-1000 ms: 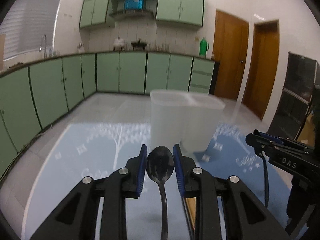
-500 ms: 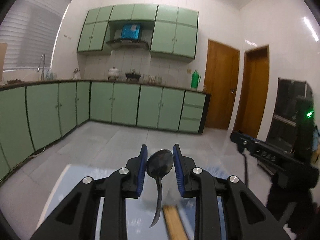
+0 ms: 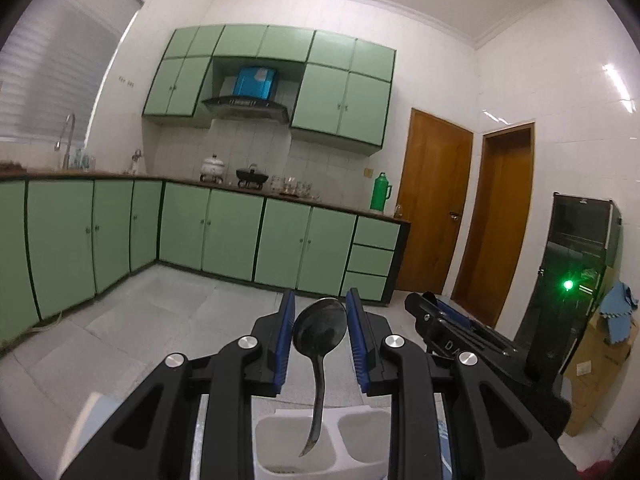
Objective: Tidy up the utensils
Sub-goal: 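Lift both spoons over the white holder and open both tools to drop them in, then return the right tool to the chopsticks and grasp a black chopstick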
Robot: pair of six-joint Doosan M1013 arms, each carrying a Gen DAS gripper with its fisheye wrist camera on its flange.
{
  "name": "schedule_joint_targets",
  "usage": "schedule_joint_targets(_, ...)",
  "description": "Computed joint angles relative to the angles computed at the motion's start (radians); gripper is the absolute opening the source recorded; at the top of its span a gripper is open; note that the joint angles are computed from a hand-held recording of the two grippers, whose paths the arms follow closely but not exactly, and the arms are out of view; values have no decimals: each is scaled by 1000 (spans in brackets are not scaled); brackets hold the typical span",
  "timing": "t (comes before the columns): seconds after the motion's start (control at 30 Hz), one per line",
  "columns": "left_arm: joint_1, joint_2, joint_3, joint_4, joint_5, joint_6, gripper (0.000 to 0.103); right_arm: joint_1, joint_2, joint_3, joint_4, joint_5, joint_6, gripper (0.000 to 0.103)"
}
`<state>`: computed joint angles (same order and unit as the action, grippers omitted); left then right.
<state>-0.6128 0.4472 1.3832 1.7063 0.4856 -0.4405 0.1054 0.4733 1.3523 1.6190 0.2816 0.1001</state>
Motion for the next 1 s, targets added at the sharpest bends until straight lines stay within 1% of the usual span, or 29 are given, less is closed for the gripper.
schedule_joint_targets(0.07,13,22,-20,-67,-25,46,26,5,17,-10,-85,-11,83,33)
schedule_joint_targets(0.13,20,35,-27,-126,-34,94,26,5,28,-12,-166,1,174,33)
schedule_joint_targets(0.2,24,39,-22,-171,-50,127,26,1,31,-7,-206,25,226,35)
schedule_joint_targets(0.23,25,39,-18,-180,-58,131,26,2,28,2,-206,24,227,36)
schedule_joint_targets(0.27,24,39,-15,-206,-60,155,27,-2,24,9,-206,33,229,39)
schedule_joint_targets(0.3,23,37,-11,-216,-58,166,27,-3,19,16,-206,38,231,45)
schedule_joint_targets(0.33,22,35,-8,-225,-61,177,28,-4,13,21,-215,41,243,47)
schedule_joint_targets(0.4,18,26,2,-251,-54,209,36,-9,-2,37,-235,50,266,51)
schedule_joint_targets(0.43,13,18,11,-261,-50,223,37,-12,-14,48,-256,53,289,53)
schedule_joint_targets(0.47,10,10,17,-277,-45,240,39,-16,-29,64,-259,60,299,57)
schedule_joint_targets(0.5,6,3,23,-302,-36,265,41,-17,-40,74,-280,58,323,61)
schedule_joint_targets(0.53,1,-5,31,-316,-31,277,43,-21,-55,89,-322,61,365,63)
schedule_joint_targets(0.57,-7,-18,45,-329,-19,293,47,-28,-73,111,-336,73,383,66)
schedule_joint_targets(0.6,-15,-25,51,-366,4,334,50,-31,-91,130,-394,75,442,70)
schedule_joint_targets(0.63,-23,-39,66,-401,18,373,51,-33,-105,148,-416,84,464,72)
schedule_joint_targets(0.67,-29,-50,81,-416,20,382,54,-40,-121,171,-421,99,469,75)
schedule_joint_targets(0.7,-39,-63,100,-440,32,397,58,-43,-142,200,-471,106,510,78)
schedule_joint_targets(0.77,-57,-87,140,-504,43,446,60,-47,-175,251,-537,113,552,81)
schedule_joint_targets(0.8,-66,-96,157,-528,51,462,61,-48,-197,286,-604,122,603,81)
schedule_joint_targets(0.87,-86,-109,186,-589,82,511,62,-47,-225,339,-666,135,654,81)
schedule_joint_targets(1.0,-129,-125,253,-664,140,548,63,-25,-269,428,-824,144,762,81)
